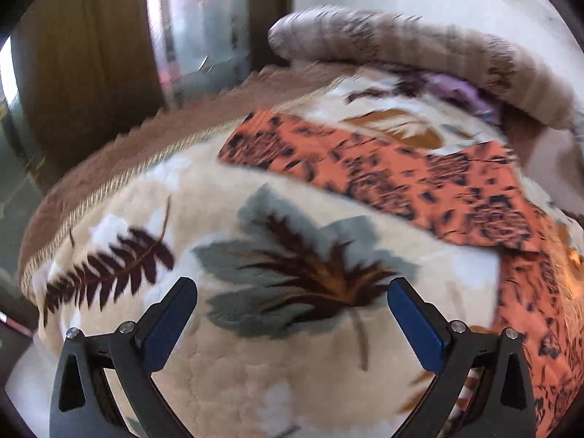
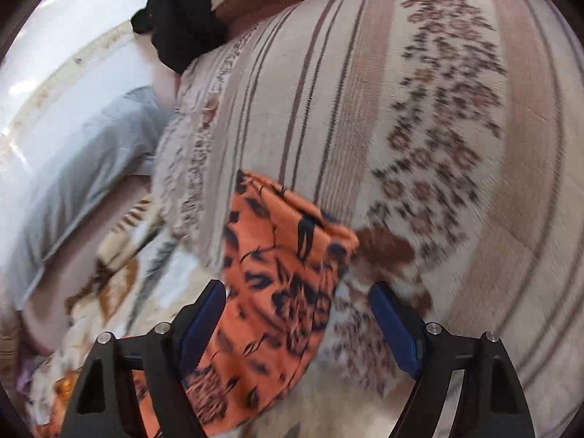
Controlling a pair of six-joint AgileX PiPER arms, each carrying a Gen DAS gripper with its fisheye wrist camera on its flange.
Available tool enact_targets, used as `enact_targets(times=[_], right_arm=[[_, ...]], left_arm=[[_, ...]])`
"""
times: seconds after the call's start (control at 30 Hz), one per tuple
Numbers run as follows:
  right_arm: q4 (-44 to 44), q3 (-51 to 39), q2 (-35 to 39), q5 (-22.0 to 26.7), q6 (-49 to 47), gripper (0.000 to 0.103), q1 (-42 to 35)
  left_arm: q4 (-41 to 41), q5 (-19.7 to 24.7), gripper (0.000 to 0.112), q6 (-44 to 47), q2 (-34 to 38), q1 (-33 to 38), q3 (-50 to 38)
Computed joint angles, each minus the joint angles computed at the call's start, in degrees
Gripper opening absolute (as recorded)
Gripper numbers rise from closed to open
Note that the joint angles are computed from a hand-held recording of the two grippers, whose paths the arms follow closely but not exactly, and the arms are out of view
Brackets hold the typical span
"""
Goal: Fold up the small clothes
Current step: 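Grasp a sleeve cuff with the right gripper and fold it across the body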
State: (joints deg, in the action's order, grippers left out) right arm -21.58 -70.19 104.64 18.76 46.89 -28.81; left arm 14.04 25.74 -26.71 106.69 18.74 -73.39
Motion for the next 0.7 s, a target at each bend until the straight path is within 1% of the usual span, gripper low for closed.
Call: enact_targets(times=[0.03,0.07,0.1,0.13,0.17,0.2,0.27,0.33,0.37,0.4,0.47,0.5,0.53,0.57,0.6,0.67,0.7], right_arm=[[-4.86,-1.83,1.46,1.85,4.39,0.083,0.98],[-9.28,-4.61,3.29,4.85,7.67,0.08,2.34],[-11.41,-6.41,4.33,7.16,8.91,0.055,3.18],[-11.24,-7.7,4.9,9.19,8.17,0.009,3.62],[-8.78,-8.92,5.54,9.53,6.03,0.005,3.71],[-6.18,-10.01,5.21,9.42,3.18,0.005,4.31],[-4.49,-11.15,3.95,9.06,-0.38,0.005,6.67],[-1.02,-13.35,1.58,8.83,-5.15,0.005,10.83],[2.34,-15.25,0.56,8.62,-8.35,0.005,13.1],[7.37,-18.57,-0.52,8.85,-12.74,0.006,16.72],[12.5,-23.41,-1.09,9.4,-17.31,0.006,22.33],[15.34,-27.39,-0.67,9.78,-19.84,0.006,27.02],[16.14,-30.17,0.01,9.61,-20.27,0.006,30.93],[17.12,-31.87,0.68,9.3,-20.52,0.006,33.12],[20.4,-34.77,2.38,7.95,-20.96,0.006,37.21],[22.95,-37.93,5.42,6.26,-20.15,0.006,41.76],[22.71,-38.89,7.49,4.8,-17.67,0.007,44.6]], left_arm=[[-3.54,0.54,0.103,2.56,0.72,0.87,-0.85],[-7.64,1.12,0.103,5.29,1.6,2.06,-1.81],[-9.45,1.81,0.103,6.45,2.17,2.58,-2.5],[-11.22,2.53,0.103,7.85,2.59,3.02,-3.05],[-13.16,3.03,0.103,9.61,2.73,3.55,-3.36],[-14.06,3.08,0.103,10.31,2.83,3.83,-3.5],[-14.54,2.63,0.103,10.11,2.33,3.96,-2.96],[-13.77,1.27,0.103,8.63,1.32,3.85,-1.73],[-13.62,0.7,0.103,8.26,0.97,3.83,-1.36],[-14.27,0.13,0.103,8.71,0.75,3.84,-1.11],[-16.3,-0.28,0.103,10.86,0.11,3.94,-0.53],[-17.12,0.0,0.103,11.82,0.09,4.0,-0.6],[-18.58,0.56,0.103,13.31,0.32,4.11,-0.95],[-19.89,0.84,0.103,14.54,0.39,4.28,-1.04],[-20.75,0.87,0.103,15.34,0.32,4.42,-0.92],[-21.51,0.69,0.103,16.13,-0.2,4.5,-0.36],[-21.56,0.49,0.103,16.34,-0.5,4.49,-0.05]])
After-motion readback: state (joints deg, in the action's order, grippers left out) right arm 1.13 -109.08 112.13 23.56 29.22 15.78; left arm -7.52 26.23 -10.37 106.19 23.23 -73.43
